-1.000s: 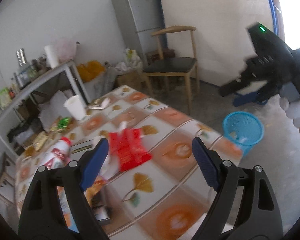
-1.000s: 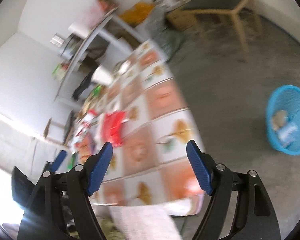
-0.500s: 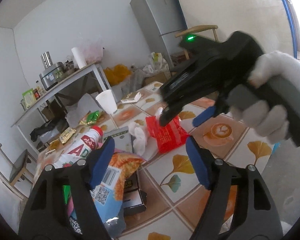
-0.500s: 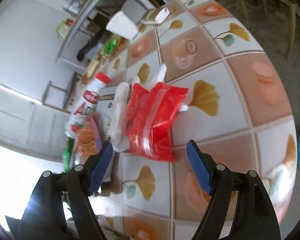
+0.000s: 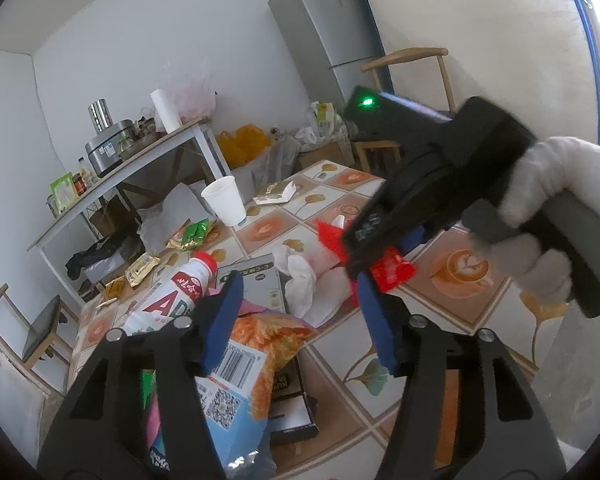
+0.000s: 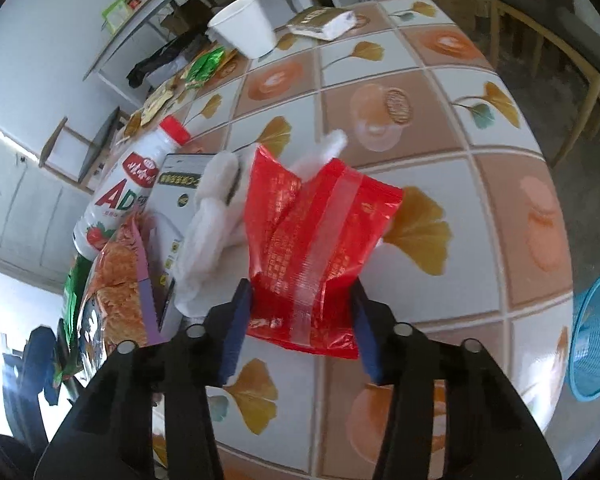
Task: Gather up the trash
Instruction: 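Lift the red bag with the right gripper while the left gripper grasps the white plastic bag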
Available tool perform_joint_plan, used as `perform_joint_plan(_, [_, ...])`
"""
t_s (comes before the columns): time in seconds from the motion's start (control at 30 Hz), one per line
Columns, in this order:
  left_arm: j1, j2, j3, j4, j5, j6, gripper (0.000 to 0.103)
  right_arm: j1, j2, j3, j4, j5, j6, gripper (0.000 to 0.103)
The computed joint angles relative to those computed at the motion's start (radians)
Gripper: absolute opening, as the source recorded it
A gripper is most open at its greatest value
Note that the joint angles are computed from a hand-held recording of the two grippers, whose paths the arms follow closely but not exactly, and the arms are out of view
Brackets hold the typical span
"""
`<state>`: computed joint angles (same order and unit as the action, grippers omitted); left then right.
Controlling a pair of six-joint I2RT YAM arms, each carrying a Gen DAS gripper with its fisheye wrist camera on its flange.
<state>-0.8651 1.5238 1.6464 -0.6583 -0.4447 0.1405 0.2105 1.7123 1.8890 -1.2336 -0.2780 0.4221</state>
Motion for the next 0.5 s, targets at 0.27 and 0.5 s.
perform_joint_plan(0.27, [0.017,0.107,0.147,-0.078,0.004,0.016,0.047,-0.067,-0.082,-0.108,0.030,-0.017,0.013,0.034])
perform_joint_plan(0.5, [0.046,0.395,0.570,-0.345,-0.019,0.009,0.046,-0.129,-0.182,-0.218,0.049,-0.036,0.014,0.034])
